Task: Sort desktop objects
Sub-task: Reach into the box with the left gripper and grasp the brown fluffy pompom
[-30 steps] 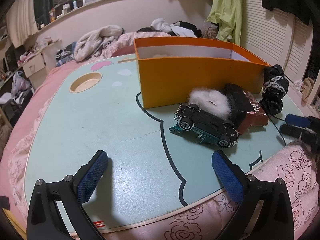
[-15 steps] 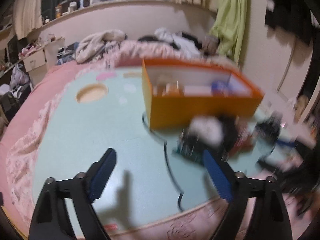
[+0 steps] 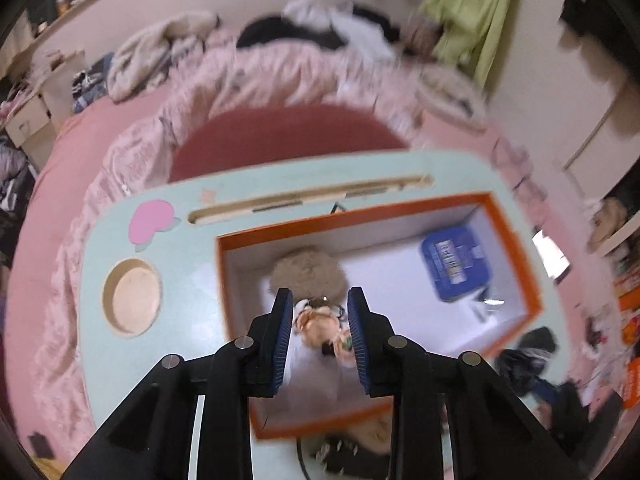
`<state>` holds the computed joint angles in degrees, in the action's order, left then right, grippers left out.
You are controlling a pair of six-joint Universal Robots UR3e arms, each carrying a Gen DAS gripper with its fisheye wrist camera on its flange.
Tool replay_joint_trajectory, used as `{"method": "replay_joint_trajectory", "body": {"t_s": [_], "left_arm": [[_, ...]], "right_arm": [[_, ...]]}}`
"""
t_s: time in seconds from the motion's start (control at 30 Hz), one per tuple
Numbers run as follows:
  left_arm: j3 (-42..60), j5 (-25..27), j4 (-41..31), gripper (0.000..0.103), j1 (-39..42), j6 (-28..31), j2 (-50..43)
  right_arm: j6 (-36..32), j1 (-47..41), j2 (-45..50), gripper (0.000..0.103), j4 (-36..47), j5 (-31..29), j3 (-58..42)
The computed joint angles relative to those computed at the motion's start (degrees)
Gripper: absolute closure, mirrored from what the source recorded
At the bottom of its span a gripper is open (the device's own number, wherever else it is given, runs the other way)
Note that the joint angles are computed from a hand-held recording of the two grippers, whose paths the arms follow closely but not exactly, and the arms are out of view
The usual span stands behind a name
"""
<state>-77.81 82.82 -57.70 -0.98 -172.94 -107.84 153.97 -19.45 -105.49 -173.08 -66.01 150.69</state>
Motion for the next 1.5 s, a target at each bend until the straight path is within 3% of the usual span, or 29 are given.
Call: {"method": "replay_joint_trajectory", "body": {"t_s": [0.07,0.17,0.3,0.33,0.4,0.53,0.63,0.73,0.8,0.9,0.97,1.0,1.07,1.13,1.4,1.5], "left_arm": [[5.89,4.93,-2.08,0.051,-2.61,-2.27,-5.35],[12.64,12.47,-2.02,0.033,-6.09,-3.57,-12.24],[19.94,16.36,-5.51,0.037,-7.96,-3.66,-19.12],[20.73,18.12,-5.48,0.058,-8.79,-3.10,-20.08],[20.80,20.45,-4.41,0.064,-9.88,-2.13,-21.01],[11.68,12.66,2.86,0.070,-6.91,-0.88,-14.88],[-0.96,3.72,11.79,0.102,-2.84,-0.69,-4.61],[-15.85,-9.07,19.18,0.102,3.79,0.93,8.79],[-24.80,-14.68,21.80,0.102,8.13,2.68,17.12],[-35.81,-23.44,20.41,0.102,16.59,6.03,27.50],[-35.62,-25.46,15.99,0.098,18.54,7.51,27.57],[-33.22,-24.01,14.68,0.092,17.68,6.47,25.43],[-29.47,-19.85,14.69,0.061,14.78,3.16,21.91],[-23.80,-17.09,13.69,0.052,10.79,1.55,17.01],[13.20,-1.19,-10.03,0.050,-2.82,-0.98,-9.69],[22.54,5.83,-14.96,0.050,-5.09,-3.16,-16.39]], "right_arm": [[-0.01,0.01,0.29,0.006,-0.19,0.01,-0.10],[0.12,0.12,0.29,0.006,-0.14,-0.09,-0.19],[-2.43,-2.84,-5.85,0.006,4.52,1.80,2.22],[-2.42,-2.84,-5.85,0.006,4.49,1.80,2.25],[-2.33,-2.68,-6.09,0.006,4.45,1.69,2.35],[-1.58,-1.94,-5.66,0.006,4.17,1.30,1.92],[-1.69,-2.09,-5.64,0.005,4.21,1.41,1.94],[-1.81,-2.22,-5.54,0.005,4.17,1.49,1.94],[-1.92,-2.34,-5.46,0.005,4.10,1.58,1.97],[-2.04,-2.47,-5.36,0.005,3.98,1.69,2.01],[-2.09,-2.52,-5.29,0.005,3.95,1.73,2.00],[-1.92,-2.32,-4.93,0.005,3.61,1.60,1.89],[-1.99,-2.40,-4.88,0.004,3.52,1.62,1.97],[-2.21,-2.64,-5.03,0.004,3.65,1.78,2.06],[-2.32,-2.80,-4.96,0.004,3.49,1.91,2.20],[-2.36,-2.85,-4.79,0.004,3.29,1.94,2.23]]}}
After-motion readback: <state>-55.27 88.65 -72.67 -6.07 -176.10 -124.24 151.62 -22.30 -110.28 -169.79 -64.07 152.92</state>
